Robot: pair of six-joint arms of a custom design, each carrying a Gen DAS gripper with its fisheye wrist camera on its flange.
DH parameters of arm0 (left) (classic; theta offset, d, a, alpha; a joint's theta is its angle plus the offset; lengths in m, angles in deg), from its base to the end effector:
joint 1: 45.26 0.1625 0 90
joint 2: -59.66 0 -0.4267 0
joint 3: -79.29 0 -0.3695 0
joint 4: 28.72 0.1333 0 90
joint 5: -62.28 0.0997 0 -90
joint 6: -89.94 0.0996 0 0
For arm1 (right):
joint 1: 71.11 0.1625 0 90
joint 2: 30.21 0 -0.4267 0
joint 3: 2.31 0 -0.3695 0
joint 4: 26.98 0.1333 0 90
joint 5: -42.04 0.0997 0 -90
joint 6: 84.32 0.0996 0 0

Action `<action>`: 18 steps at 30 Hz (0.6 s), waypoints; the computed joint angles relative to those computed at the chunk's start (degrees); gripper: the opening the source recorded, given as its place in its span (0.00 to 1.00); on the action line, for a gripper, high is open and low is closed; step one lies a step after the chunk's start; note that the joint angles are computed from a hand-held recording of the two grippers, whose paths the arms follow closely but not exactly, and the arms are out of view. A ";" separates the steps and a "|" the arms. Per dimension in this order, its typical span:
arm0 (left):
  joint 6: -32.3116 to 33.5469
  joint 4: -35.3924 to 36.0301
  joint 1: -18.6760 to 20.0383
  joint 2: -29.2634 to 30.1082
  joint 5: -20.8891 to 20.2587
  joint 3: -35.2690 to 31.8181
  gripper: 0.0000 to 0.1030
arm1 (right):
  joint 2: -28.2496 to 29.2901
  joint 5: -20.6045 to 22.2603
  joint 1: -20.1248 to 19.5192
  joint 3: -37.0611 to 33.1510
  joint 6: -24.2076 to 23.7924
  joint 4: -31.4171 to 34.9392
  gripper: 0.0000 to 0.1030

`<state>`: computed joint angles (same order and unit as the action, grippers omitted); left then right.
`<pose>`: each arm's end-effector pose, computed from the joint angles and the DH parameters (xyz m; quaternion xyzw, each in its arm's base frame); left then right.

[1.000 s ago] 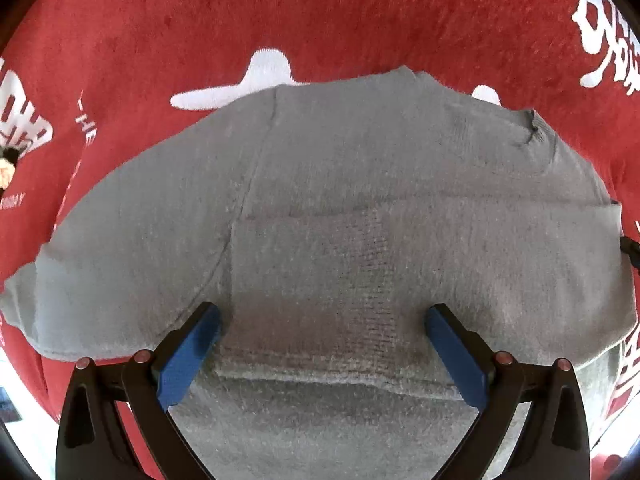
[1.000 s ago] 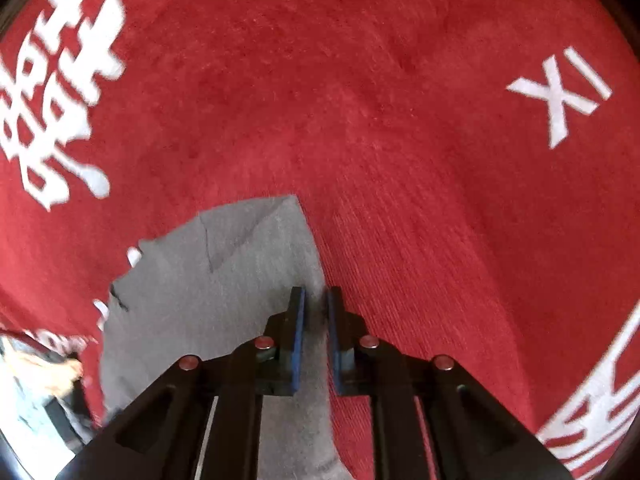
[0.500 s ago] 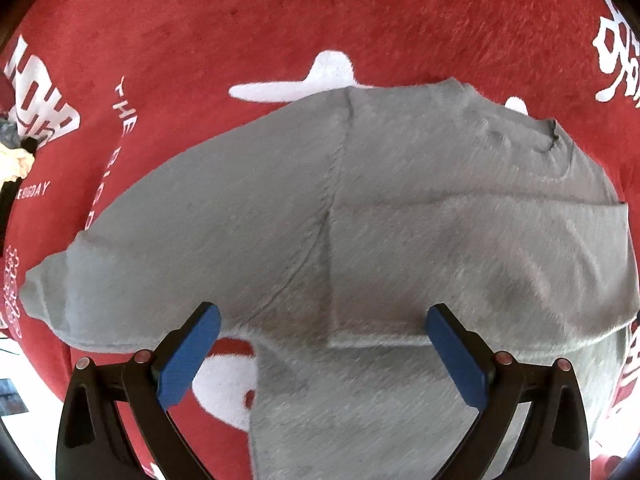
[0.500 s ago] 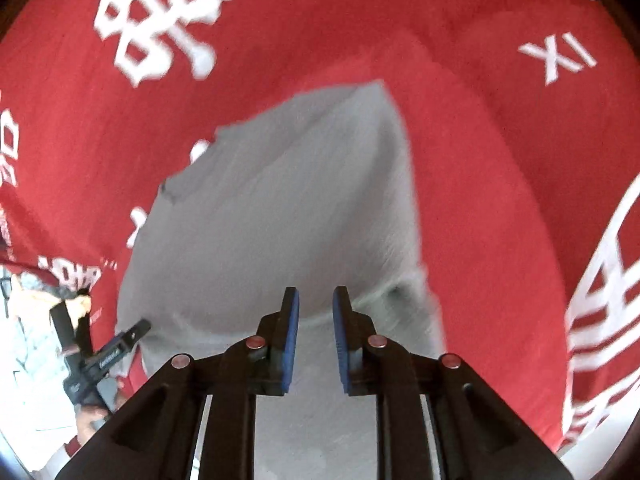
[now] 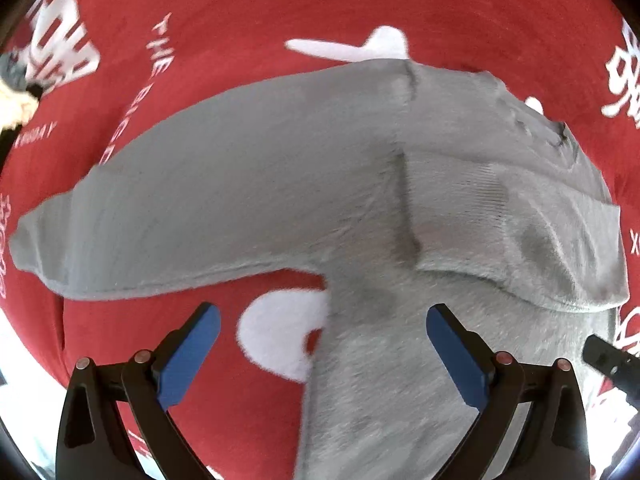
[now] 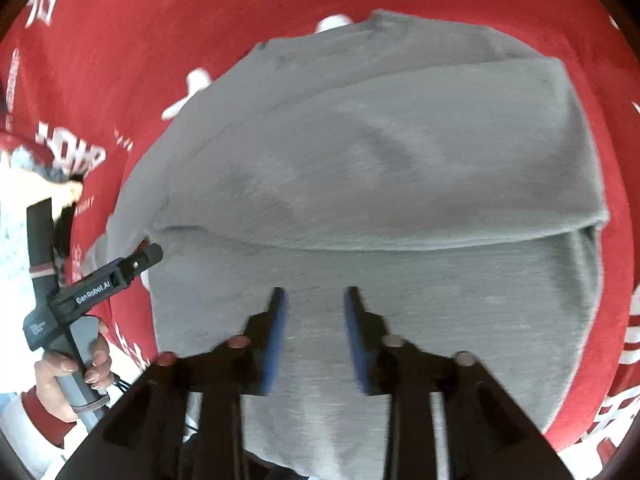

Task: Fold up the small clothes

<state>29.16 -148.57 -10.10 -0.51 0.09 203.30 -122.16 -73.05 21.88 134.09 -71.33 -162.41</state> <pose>-0.2305 -0.3822 0.0722 0.0220 0.9307 -0.0433 0.3625 0.1092 -0.3453 0.2417 -0.0869 -0.9722 0.0385 0.2139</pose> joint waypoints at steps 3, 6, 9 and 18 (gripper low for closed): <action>-1.64 0.09 0.90 -3.07 -0.02 1.89 1.00 | 4.05 -0.68 3.04 -0.73 1.15 0.87 0.44; -3.90 0.54 2.32 -7.61 -0.06 4.26 1.00 | 7.66 -0.31 5.33 -1.33 1.66 1.47 0.44; -6.47 0.26 4.26 -13.14 -0.36 7.00 1.00 | 9.54 0.06 7.18 -1.83 1.92 3.25 0.44; -9.40 -9.03 11.45 -27.96 1.00 14.81 1.00 | 15.04 -0.04 10.26 -2.48 4.18 4.02 0.47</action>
